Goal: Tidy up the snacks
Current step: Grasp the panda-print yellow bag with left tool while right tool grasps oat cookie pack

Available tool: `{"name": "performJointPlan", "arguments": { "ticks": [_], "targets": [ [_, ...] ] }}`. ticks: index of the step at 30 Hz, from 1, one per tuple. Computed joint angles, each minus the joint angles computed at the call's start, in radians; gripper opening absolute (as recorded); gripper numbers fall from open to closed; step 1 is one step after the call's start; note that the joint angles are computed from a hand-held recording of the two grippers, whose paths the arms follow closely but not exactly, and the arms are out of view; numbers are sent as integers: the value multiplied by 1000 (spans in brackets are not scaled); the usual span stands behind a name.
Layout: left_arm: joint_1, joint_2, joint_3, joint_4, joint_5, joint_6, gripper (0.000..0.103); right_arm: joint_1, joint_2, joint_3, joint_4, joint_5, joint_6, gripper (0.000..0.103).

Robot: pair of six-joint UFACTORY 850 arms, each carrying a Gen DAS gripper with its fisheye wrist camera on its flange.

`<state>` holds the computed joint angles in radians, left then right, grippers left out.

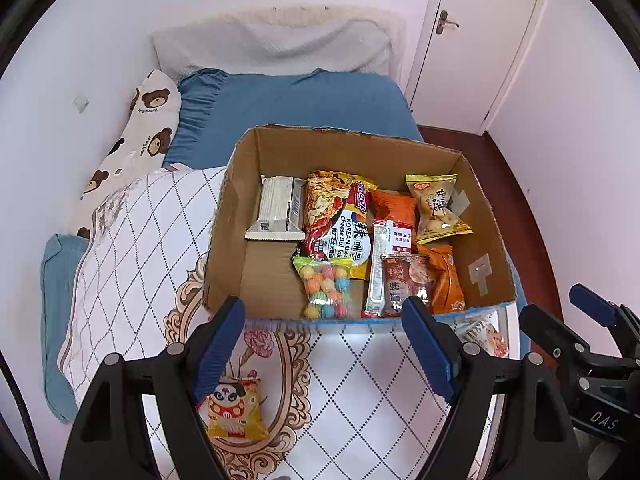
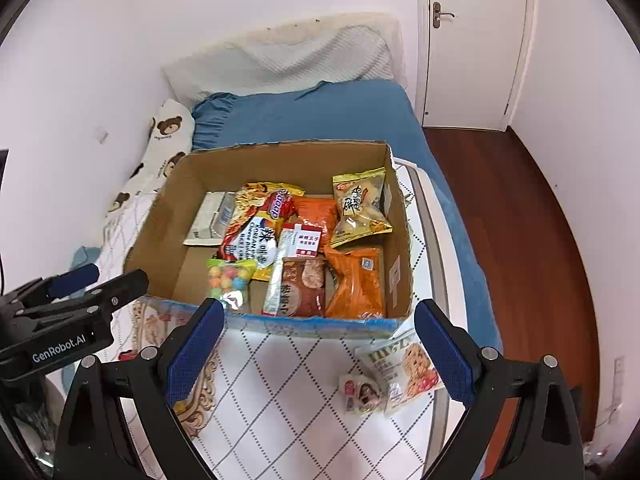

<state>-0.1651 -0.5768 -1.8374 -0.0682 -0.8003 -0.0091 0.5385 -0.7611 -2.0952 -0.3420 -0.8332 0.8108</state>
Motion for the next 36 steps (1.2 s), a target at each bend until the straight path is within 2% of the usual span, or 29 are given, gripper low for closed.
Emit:
{"name": "performJointPlan", "arguments": {
  "ticks": [2, 6, 9, 11, 15, 16, 20, 23, 27, 28, 29, 30, 33, 36],
  "targets": [
    [1, 34, 52, -5, 23, 1, 80, 0, 32, 57, 16, 19, 11, 98],
    [-4, 118, 228, 9, 72, -7, 80, 9, 116, 280, 93, 68, 11, 98],
    [-15, 139, 347, 45, 81, -34, 80, 7, 122, 418, 231, 80, -40, 98],
    [-21, 126, 395, 59, 61, -51, 80, 6, 104, 481, 315, 96, -75, 98],
    [-21, 76, 459, 33, 14, -49, 80, 6, 44, 512, 379, 110, -117, 98],
    [-21, 72, 467, 35, 16, -53, 80, 6, 37, 522, 382, 140, -120, 103],
    [-25, 48, 479, 37, 13, -52, 80, 5, 6, 505, 366, 140, -111, 103],
    [-29, 35, 480, 46, 5, -54, 80, 10, 4, 523, 347, 177, -84, 103],
    [-30, 52, 487, 70, 14, -62, 80, 0, -3, 485, 426, 112, -206, 103],
    [-26, 63, 489, 74, 21, -64, 80, -3, 16, 490, 425, 119, -221, 96],
    [-25, 79, 497, 81, 31, -73, 80, -5, 40, 501, 393, 137, -201, 83],
    [-23, 84, 491, 97, 35, -87, 80, -7, 66, 510, 342, 145, -157, 80],
    [-18, 78, 455, 126, 25, -117, 80, -29, 157, 552, 182, 228, -5, 81],
    [-9, 61, 408, 114, 8, -142, 80, -71, 171, 520, 127, 237, 2, 81]
  ]
}}
